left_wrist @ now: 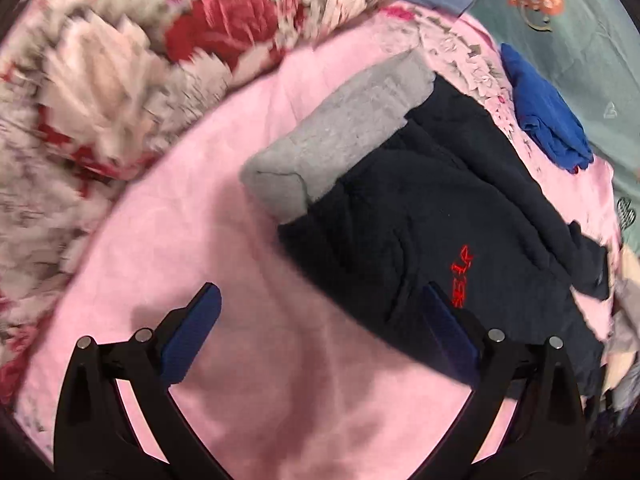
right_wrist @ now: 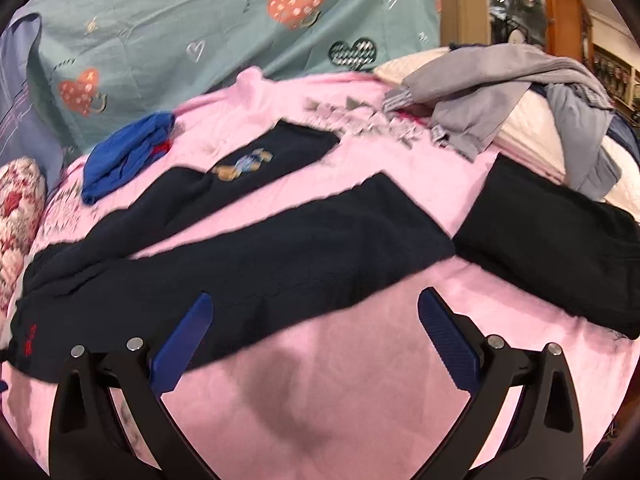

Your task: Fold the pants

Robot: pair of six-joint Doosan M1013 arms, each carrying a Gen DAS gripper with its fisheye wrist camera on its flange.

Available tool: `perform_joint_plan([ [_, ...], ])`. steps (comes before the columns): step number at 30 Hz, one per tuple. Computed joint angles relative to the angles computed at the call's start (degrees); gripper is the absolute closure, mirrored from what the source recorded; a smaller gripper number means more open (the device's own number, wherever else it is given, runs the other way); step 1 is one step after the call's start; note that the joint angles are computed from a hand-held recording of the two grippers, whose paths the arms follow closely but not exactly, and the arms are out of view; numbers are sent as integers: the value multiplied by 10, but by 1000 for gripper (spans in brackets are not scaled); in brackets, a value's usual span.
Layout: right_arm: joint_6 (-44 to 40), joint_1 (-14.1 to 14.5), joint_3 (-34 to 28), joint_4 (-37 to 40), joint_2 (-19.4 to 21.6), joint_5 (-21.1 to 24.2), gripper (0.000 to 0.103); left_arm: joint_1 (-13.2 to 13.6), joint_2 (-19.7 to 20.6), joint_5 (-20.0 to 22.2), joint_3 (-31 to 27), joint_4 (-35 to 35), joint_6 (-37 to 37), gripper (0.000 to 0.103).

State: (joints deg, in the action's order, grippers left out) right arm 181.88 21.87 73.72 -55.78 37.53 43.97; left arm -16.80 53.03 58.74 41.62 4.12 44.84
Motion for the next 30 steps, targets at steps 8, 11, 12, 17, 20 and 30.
perform_joint_plan([
  [8,16,-4,18,-16,-11,6,1,0,83,120,-170,46,17,82],
  [11,28,-15,44,2,-29,-20,1,2,50,64,-106,48,6,88],
  [12,30,-18,52,12,-34,-25,1,2,39,46,-84,47,4,89],
  [17,30,-50,93,96,-59,-84,5,3,12,2,-31,37,0,89],
  [20,-49,-74,90,210,-53,-134,19,3,11,-2,-28,33,-6,89],
  [30,-174,-98,22,359,-5,-161,35,15,4,-19,-6,-53,13,69],
])
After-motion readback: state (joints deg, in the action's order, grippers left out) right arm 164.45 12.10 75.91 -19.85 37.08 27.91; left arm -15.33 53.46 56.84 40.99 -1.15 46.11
